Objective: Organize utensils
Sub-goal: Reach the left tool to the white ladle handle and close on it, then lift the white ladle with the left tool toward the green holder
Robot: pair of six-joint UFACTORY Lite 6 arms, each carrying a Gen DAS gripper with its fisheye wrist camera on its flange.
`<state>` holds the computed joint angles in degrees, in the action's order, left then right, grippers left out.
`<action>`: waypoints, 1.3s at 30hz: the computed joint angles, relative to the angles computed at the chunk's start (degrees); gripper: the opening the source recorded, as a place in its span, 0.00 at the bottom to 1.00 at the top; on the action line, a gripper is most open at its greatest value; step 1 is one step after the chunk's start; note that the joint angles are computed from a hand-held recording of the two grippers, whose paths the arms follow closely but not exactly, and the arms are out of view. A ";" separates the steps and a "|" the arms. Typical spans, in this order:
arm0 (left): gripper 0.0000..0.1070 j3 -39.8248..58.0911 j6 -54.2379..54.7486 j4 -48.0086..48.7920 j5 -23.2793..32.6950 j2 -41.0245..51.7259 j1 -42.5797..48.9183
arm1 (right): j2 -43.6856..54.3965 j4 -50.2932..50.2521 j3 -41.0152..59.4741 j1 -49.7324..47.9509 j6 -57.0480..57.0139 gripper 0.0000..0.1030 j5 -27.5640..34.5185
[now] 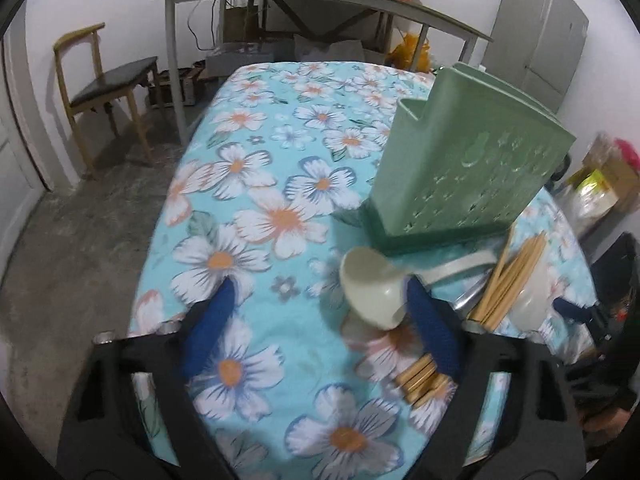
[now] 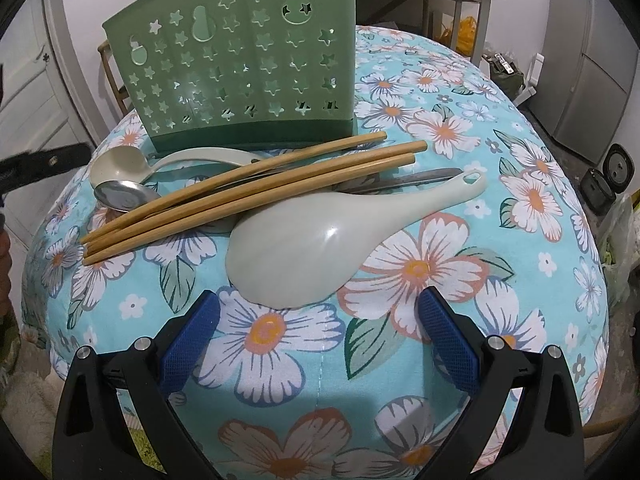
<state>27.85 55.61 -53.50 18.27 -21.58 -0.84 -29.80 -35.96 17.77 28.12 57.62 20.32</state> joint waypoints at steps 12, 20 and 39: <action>0.05 5.53 14.05 -16.17 6.55 13.18 1.31 | -8.87 7.74 -2.00 -0.04 -9.60 0.94 0.83; 0.04 3.93 16.39 -17.99 9.21 9.89 6.11 | -4.69 -7.84 7.02 12.41 4.89 0.82 -0.26; 0.04 1.38 24.98 -20.70 14.10 7.20 18.61 | 37.30 -20.03 35.84 26.13 9.05 0.11 10.22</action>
